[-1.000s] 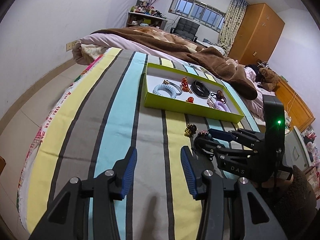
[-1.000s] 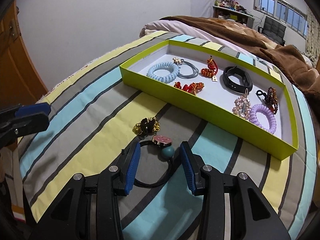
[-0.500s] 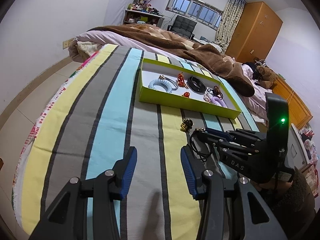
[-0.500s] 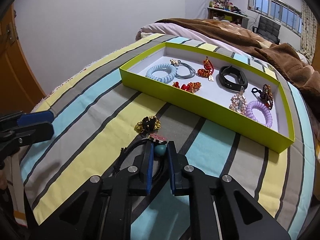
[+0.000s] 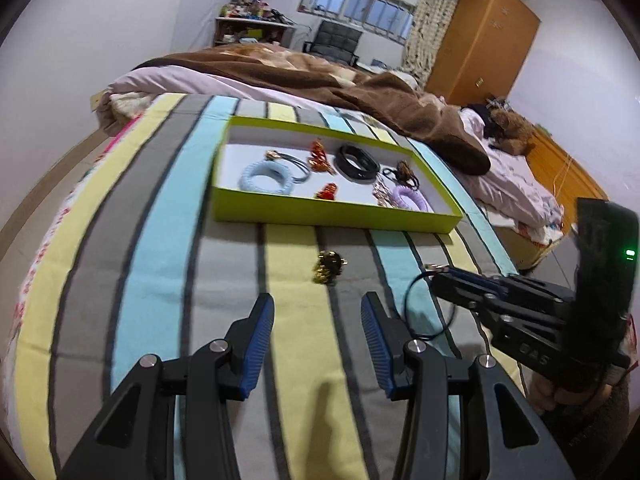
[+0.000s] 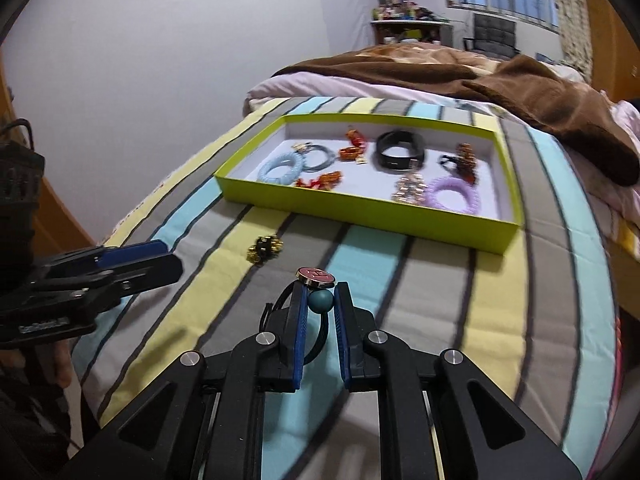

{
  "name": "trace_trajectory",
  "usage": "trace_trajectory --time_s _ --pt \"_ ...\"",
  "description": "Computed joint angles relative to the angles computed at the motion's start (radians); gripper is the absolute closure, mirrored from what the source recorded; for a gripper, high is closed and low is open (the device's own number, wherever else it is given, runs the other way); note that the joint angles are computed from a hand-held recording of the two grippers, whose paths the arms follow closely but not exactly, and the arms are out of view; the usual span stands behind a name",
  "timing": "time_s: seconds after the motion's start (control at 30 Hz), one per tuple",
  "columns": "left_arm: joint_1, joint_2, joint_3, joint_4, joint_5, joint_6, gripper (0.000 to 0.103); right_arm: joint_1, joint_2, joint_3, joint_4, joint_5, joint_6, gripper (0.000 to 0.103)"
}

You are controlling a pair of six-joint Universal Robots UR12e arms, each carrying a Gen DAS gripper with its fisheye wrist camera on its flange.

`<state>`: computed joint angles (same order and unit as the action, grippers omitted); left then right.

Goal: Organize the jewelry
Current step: 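Close the left gripper on the gold-black flower clip while right holds the black tie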

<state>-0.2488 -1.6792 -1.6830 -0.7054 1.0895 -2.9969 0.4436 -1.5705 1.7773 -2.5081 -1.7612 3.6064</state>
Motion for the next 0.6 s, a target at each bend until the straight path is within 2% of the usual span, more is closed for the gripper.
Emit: trace_trajectory --time_s 0.23,0.33,0.47,0.57,0.6 --pt "-0.045 -0.04 0.04 0.002 0.064 0.06 0.056 0.007 -0.038 0.032 -0.025 -0.048 0.043 0.089" --pt "-0.069 -0.054 0.056 -0.001 0.137 0.082 0.056 0.005 -0.052 0.047 -0.039 -0.051 0.057 0.089" --pt "-0.08 -0.072 0.077 -0.02 0.154 0.094 0.056 0.003 -0.064 0.059 -0.05 -0.054 0.066 0.089" --pt "-0.099 -0.081 0.082 -0.011 0.229 0.12 0.056 0.0 -0.075 0.07 -0.063 -0.052 0.077 0.089" --pt "-0.1 -0.082 0.084 -0.017 0.229 0.126 0.056 -0.001 -0.078 0.074 -0.066 -0.051 0.079 0.089"
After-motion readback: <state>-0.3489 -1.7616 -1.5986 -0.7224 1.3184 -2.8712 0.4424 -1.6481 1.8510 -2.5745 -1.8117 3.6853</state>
